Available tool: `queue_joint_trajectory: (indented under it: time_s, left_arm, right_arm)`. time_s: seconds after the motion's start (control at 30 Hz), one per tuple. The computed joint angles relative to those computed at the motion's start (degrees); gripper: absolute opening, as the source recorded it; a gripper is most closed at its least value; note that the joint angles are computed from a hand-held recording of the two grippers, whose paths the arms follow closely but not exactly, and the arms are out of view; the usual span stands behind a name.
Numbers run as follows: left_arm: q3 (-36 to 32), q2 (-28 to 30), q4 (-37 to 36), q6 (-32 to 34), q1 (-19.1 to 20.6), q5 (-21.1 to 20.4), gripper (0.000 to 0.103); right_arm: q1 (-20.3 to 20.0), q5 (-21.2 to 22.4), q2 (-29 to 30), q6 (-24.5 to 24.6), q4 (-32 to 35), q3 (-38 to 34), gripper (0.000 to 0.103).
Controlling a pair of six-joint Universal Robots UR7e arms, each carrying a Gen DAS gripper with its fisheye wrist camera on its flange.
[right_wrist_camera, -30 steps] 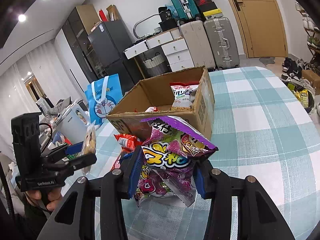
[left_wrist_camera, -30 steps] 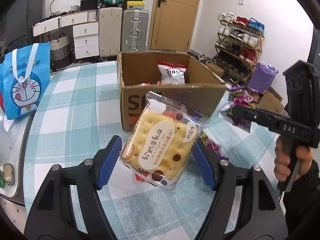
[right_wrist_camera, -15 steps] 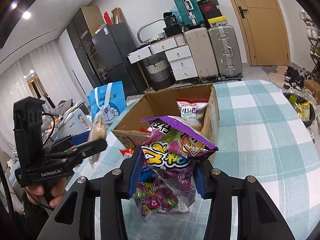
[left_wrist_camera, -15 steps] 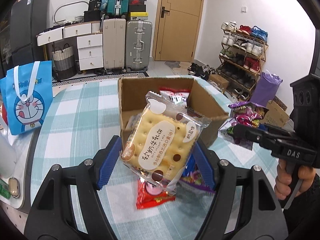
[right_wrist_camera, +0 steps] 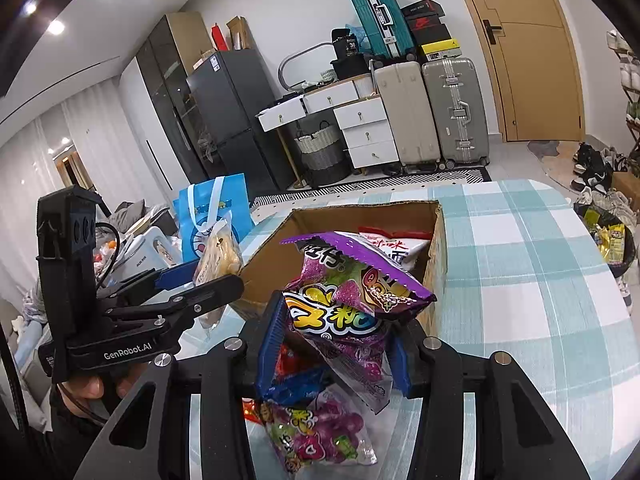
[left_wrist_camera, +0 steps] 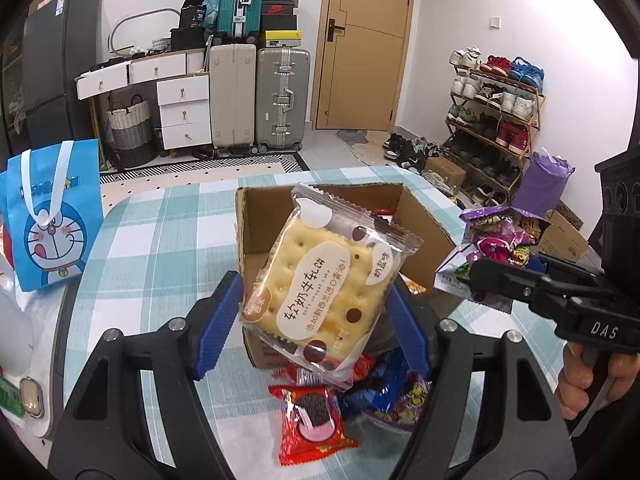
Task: Organize snacks
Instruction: 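Lift both held packs and carry them over the cardboard box, then open left gripper dropping cracker pack while right gripper drops grape bag into box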
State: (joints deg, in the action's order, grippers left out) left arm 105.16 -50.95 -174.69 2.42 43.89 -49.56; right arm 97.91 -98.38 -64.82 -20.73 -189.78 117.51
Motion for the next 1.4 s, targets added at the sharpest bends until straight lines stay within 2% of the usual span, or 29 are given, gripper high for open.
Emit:
queue_joint_trajectory:
  time_s: [0.53, 1.07, 1.17, 1.3, 1.4]
  left_arm:
    - [-7.42, 6.38, 0.96, 2.59, 2.27, 0.83, 0.070]
    - [-12.54, 10.80, 5.01, 3.28, 4.54, -0.97, 0.070]
    - [-12.89, 11.02, 5.59, 3.37, 4.52, -0.98, 0.071]
    - [-12.45, 10.35, 6.37, 1.89, 4.55, -1.28, 0.076]
    - [-10.95, 9.03, 6.04, 1.38, 4.47, -2.11, 0.079]
  right_arm:
    - [-0.30, -1.62, 3.64, 0.51, 3.87, -5.59, 0.046]
    - [-1.05, -2.89, 5.58, 0.05, 6.55, -8.37, 0.046]
    - [-0.80, -3.86, 5.80, -0.12, 6.27, -8.48, 0.049]
    - [-0.73, -4.48, 5.49, -1.26, 3.65, -7.40, 0.061]
    - [-1.41, -2.62, 4.23, -1.17, 3.92, -6.18, 0.065]
